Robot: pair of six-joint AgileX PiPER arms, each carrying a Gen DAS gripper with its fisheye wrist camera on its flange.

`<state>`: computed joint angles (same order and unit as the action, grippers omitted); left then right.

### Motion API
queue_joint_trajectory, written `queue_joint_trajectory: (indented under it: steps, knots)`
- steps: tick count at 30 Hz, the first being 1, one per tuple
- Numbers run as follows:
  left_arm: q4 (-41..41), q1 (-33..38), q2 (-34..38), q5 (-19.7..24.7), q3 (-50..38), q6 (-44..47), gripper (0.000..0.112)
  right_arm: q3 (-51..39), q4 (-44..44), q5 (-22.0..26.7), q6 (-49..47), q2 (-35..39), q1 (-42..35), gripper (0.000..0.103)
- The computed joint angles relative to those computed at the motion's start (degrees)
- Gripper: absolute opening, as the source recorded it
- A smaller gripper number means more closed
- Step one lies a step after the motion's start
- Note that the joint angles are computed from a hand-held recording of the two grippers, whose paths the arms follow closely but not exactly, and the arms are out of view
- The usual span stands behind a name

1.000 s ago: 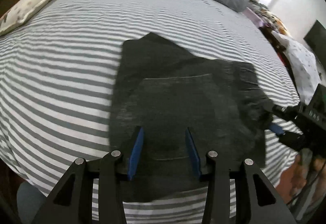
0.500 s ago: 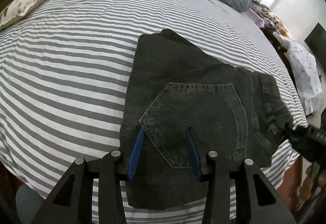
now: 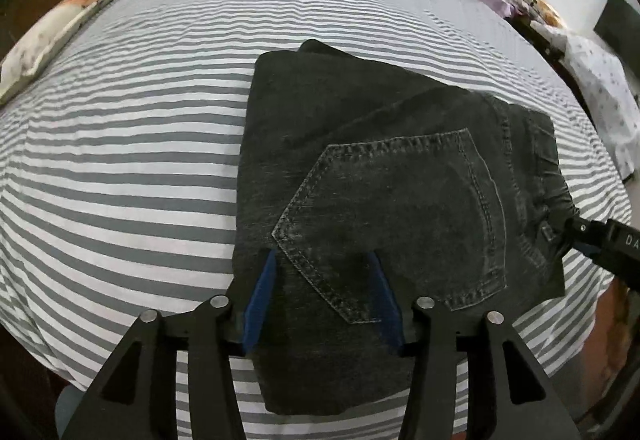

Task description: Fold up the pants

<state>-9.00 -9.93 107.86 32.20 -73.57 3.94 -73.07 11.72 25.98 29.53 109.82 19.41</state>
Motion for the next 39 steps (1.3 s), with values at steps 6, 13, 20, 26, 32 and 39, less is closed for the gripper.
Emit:
queue_joint_trajectory:
  steps: [6, 13, 20, 26, 32, 39]
  knots:
    - [3.83, -1.28, 0.45, -0.22, -0.30, -2.40, 0.051, 1.02, 0.74, -0.61, -1.15, -0.09, -0.45, 0.034]
    - [6.79, -2.26, -0.74, -0.05, 0.69, -3.99, 0.051, -0.49, -8.79, 3.52, 6.66, -1.60, 0.85, 0.048]
    - [6.07, -2.29, -1.81, -2.66, 3.44, -2.70, 0.051, -8.56, -20.86, 8.33, 10.63, -2.87, 3.03, 0.048]
    - [1.07, -0.43, -2.16, -0.54, 1.57, 0.23, 0.052, -26.04, -20.69, 16.46, 3.48, 6.82, 4.28, 0.047]
    - [0.81, 0.76, 2.03, 2.59, -9.70, -0.15, 0.052, -35.83, -19.35, 21.91, 0.44, 13.68, 4.24, 0.046]
    - [2.86, 0.21, 19.74, 14.33, -37.19, -2.26, 0.051, -41.18, -21.14, 26.24, -1.67, 18.83, 4.30, 0.046]
